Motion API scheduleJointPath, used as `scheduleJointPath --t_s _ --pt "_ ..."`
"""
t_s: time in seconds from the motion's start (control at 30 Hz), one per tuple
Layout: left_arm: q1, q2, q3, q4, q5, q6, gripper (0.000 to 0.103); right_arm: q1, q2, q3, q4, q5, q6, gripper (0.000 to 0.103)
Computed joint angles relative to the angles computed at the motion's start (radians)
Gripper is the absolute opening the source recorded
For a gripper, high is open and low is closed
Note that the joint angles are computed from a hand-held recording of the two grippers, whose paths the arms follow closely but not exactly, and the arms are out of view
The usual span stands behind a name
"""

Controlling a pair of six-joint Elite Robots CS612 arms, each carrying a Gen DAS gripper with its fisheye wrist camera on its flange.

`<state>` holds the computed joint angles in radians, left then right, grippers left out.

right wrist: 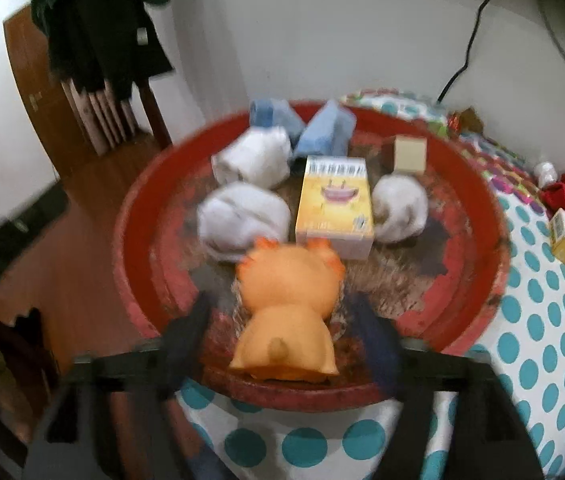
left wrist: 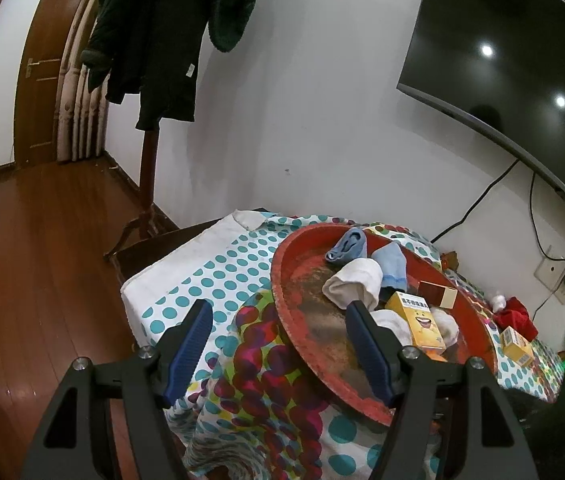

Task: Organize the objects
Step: 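Move the left gripper to the red sock beside the yellow box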

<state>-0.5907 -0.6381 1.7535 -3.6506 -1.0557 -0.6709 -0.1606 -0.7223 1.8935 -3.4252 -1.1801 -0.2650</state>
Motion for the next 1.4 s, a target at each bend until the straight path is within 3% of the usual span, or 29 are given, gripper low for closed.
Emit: scheduleJointPath --t_s 0.03,0.17,0.3,0.37,0.47,0.53,0.6,0.73,0.77,0.83,1.0,1.1,1.23,1.4 --pt "-0.002 0.001 0.000 -0.009 0.006 0.004 0.071 -0.008 -0.001 0.013 -0.058 0.009 0.019 0.097" --pt "-0.008 0.004 0.000 -0.043 0.006 0.036 0.071 -0.050 -0.017 0.046 -0.174 0.008 0.068 0.101" --pt "-0.017 0.011 -0.008 -0.087 -0.087 0.136 0.071 -0.107 -0.012 0.051 -0.231 -0.101 0.120 0.102" --pt "-0.029 0.015 -0.012 -0.112 -0.139 0.220 0.071 -0.148 0.004 0.043 -0.230 -0.192 0.160 0.103" --pt "-0.057 0.023 -0.023 -0.136 -0.195 0.336 0.073 -0.219 0.026 0.036 -0.199 -0.268 0.244 0.103" --pt "-0.078 0.030 -0.039 -0.131 -0.240 0.409 0.075 -0.267 0.036 0.035 -0.177 -0.274 0.305 0.103" --pt "-0.097 0.035 -0.060 -0.113 -0.268 0.476 0.075 -0.333 0.037 0.034 -0.134 -0.196 0.431 0.103" --pt "-0.127 0.052 -0.141 -0.055 -0.331 0.556 0.075 -0.389 0.048 0.031 -0.133 -0.156 0.539 0.103" --pt "-0.133 0.056 -0.168 -0.028 -0.335 0.570 0.075 -0.402 0.055 0.036 -0.174 -0.121 0.562 0.103" --pt "-0.141 0.067 -0.235 0.043 -0.358 0.578 0.075 -0.402 0.055 0.039 -0.185 -0.122 0.575 0.103" --pt "-0.159 0.130 -0.438 0.227 -0.356 0.618 0.075 -0.404 0.072 0.022 -0.170 -0.107 0.473 0.103" --pt "-0.162 0.176 -0.549 0.316 -0.373 0.622 0.075 -0.407 0.080 0.019 -0.188 -0.098 0.457 0.103" --pt "-0.166 0.242 -0.704 0.474 -0.367 0.568 0.075 -0.419 0.094 0.013 -0.201 -0.079 0.465 0.103" --pt "-0.155 0.328 -0.901 0.664 -0.385 0.403 0.075 -0.413 0.097 0.021 -0.241 -0.077 0.429 0.103"
